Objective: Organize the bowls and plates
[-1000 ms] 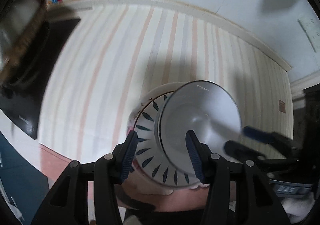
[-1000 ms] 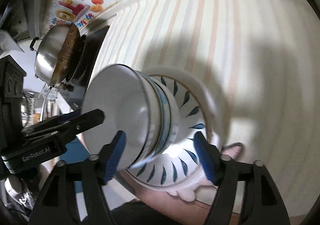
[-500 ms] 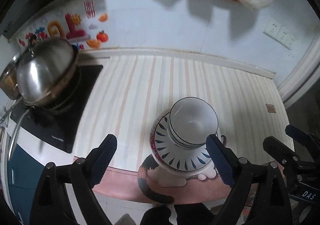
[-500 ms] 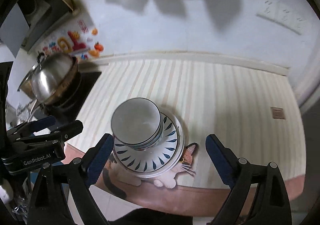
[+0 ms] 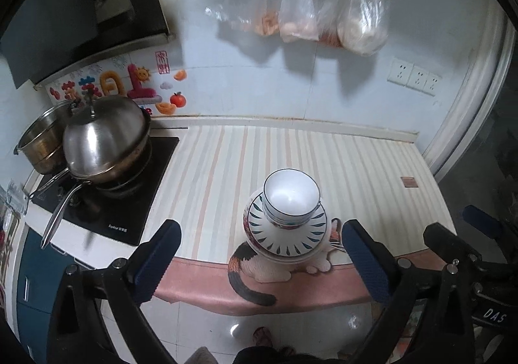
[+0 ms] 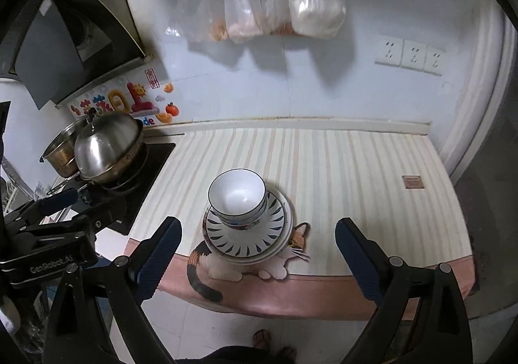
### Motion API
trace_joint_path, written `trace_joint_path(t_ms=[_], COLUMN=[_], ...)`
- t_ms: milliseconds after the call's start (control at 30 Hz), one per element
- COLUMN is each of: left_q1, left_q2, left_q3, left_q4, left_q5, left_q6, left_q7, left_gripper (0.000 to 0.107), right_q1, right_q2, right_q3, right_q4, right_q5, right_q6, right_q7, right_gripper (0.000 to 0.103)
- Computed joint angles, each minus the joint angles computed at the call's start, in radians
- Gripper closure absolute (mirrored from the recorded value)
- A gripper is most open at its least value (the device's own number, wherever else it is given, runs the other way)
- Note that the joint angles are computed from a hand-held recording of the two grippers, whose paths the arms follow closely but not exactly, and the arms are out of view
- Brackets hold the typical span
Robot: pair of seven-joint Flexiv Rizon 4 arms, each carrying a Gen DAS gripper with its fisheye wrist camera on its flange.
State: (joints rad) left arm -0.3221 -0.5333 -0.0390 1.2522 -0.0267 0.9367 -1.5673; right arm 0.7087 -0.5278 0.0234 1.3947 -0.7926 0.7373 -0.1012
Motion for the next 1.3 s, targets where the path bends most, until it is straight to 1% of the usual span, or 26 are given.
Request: trace_joint_path(t_ms=[167, 333, 467, 633, 867, 1033, 1300], left_q1=[-0.011, -0.027, -0.027, -0.008, 0.022, 0.043, 0.059], left_q2=[0.092, 0.179, 0.245, 0.316, 0.393, 0.424, 0.459], left_q3=[0.005, 0.014, 0.009, -0.006, -0.024, -0.033, -0.033], left_q4=[0.122, 0.228, 0.301, 0.381, 0.476, 0.522, 0.570], left_q5=[0.015, 0.051, 0.075, 0.076, 0.048, 0.010, -0.018], left_q6=[0.070, 0.106, 0.116, 0.148, 0.201, 0.217, 0.222], left_q7=[-0.029, -0.082, -0.110, -0.108, -0.064, -0.011, 0.011], left_gripper=[0.005, 0.005, 0.005, 0.005, 0.005, 0.005, 0.005], right_q1=[0.033, 0.040, 0.050, 0.073, 0.110, 0.128, 0.144], right_q2=[0.073, 0.134, 0.169, 0.204, 0.222, 0.222, 0.216], right_q3=[0.017, 0.056, 0.086, 0.119, 0.151, 0.161, 0.166], right_q4=[0.080, 0.152, 0.181, 0.200, 0.196, 0.184, 0.168], right_q5=[-0.062, -0.114, -0.140, -0.172, -0.207, -0.212, -0.210], right_q6=[-0.032, -0.041, -0.084, -0.153, -0.236, -0.278, -0.310], right_q7=[0.051, 0.094, 0.110, 0.143, 0.194, 0.225, 0.236], right_gripper=[0.004, 0.004, 0.004, 0.003, 0.003, 0.003, 0.003])
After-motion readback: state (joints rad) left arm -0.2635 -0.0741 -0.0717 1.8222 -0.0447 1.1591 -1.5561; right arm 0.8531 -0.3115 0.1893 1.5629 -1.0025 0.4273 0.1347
